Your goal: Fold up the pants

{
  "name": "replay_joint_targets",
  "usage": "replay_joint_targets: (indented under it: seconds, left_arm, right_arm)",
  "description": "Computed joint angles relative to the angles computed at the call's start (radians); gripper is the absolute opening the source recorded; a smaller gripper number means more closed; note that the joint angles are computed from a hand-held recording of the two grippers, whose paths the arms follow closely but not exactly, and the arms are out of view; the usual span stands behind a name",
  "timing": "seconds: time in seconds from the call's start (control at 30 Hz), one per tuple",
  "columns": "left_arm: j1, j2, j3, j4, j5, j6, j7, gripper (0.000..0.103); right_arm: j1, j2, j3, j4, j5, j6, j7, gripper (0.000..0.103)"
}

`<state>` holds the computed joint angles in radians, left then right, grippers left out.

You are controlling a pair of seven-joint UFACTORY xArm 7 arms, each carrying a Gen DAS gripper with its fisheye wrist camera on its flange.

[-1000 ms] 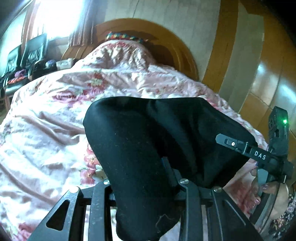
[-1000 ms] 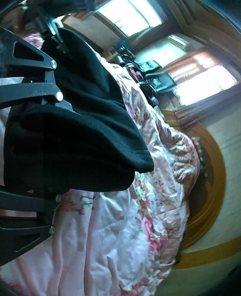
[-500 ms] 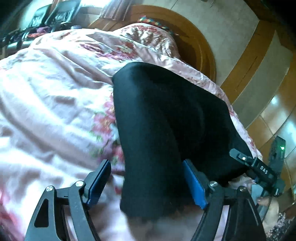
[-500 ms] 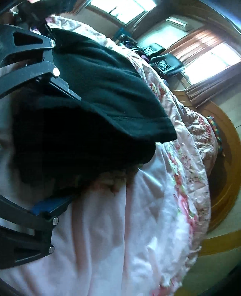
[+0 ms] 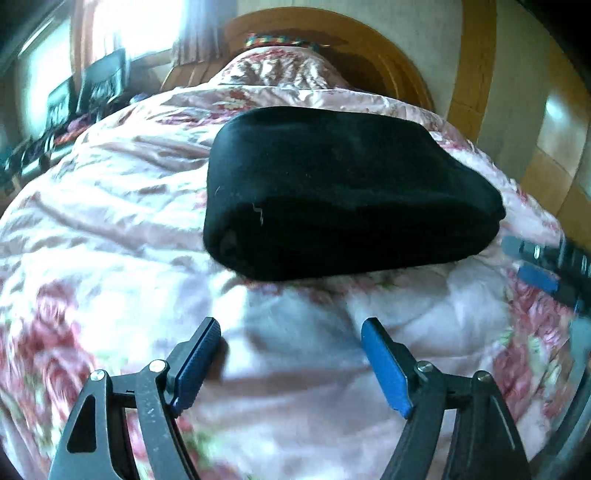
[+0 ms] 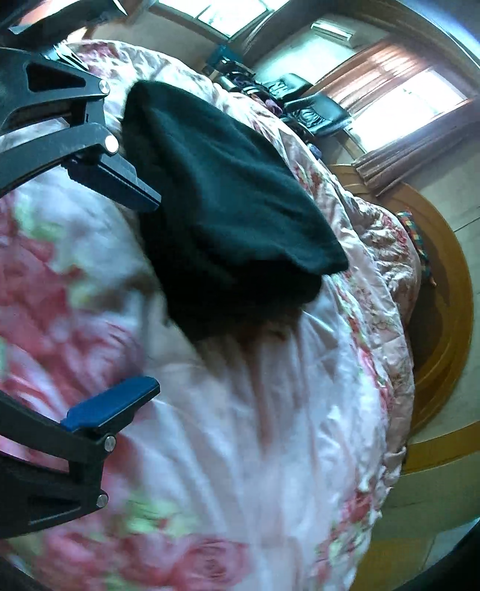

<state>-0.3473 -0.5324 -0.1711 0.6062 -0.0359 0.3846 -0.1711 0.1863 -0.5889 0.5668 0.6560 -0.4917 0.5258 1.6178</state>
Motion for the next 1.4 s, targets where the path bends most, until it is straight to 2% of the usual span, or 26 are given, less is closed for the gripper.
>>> replay_joint_targets:
  seconds: [0.1, 0.2, 0.27, 0.37, 0.57, 0.63, 0.9, 1.03, 1.4]
  left_arm:
    - [-0.027, -0.039, 0.022, -0.016, -0.051, 0.025, -0.016, 0.08]
    - [0.011, -0.105, -0.026, -0.05, -0.022, 0.043, -0.081, 0.08]
    - [0.011, -0.154, -0.032, -0.08, -0.01, 0.045, -0.099, 0.08]
    - [0.006, -0.226, -0.039, -0.12, 0.001, 0.032, -0.121, 0.08]
    - [0.117, -0.362, -0.161, -0.147, 0.111, 0.039, -0.259, 0.08]
    - [0.088, -0.38, -0.135, -0.155, 0.118, 0.034, -0.256, 0.08]
    - [0.04, -0.446, -0.102, -0.173, 0.112, 0.091, -0.253, 0.08]
    - [0.049, -0.411, -0.105, -0.16, 0.109, 0.073, -0.265, 0.08]
    - [0.059, -0.425, -0.115, -0.169, 0.129, 0.069, -0.281, 0.08]
  right_arm:
    - [0.009, 0.012, 0.054, 0.03, -0.018, 0.062, 0.007, 0.094]
    - [0.048, 0.046, 0.071, 0.075, -0.021, 0.153, -0.019, 0.095]
    - [0.062, 0.049, 0.08, 0.089, -0.038, 0.192, -0.001, 0.096]
    - [0.083, 0.037, 0.11, 0.113, -0.065, 0.275, 0.038, 0.103]
    - [0.105, 0.039, 0.172, 0.183, -0.148, 0.44, 0.061, 0.103]
    - [0.115, 0.046, 0.179, 0.2, -0.168, 0.469, 0.071, 0.103]
    - [0.167, 0.086, 0.165, 0.23, -0.211, 0.512, 0.09, 0.103]
    - [0.191, 0.113, 0.158, 0.242, -0.237, 0.528, 0.098, 0.103]
    - [0.256, 0.144, 0.117, 0.247, -0.292, 0.537, 0.114, 0.103]
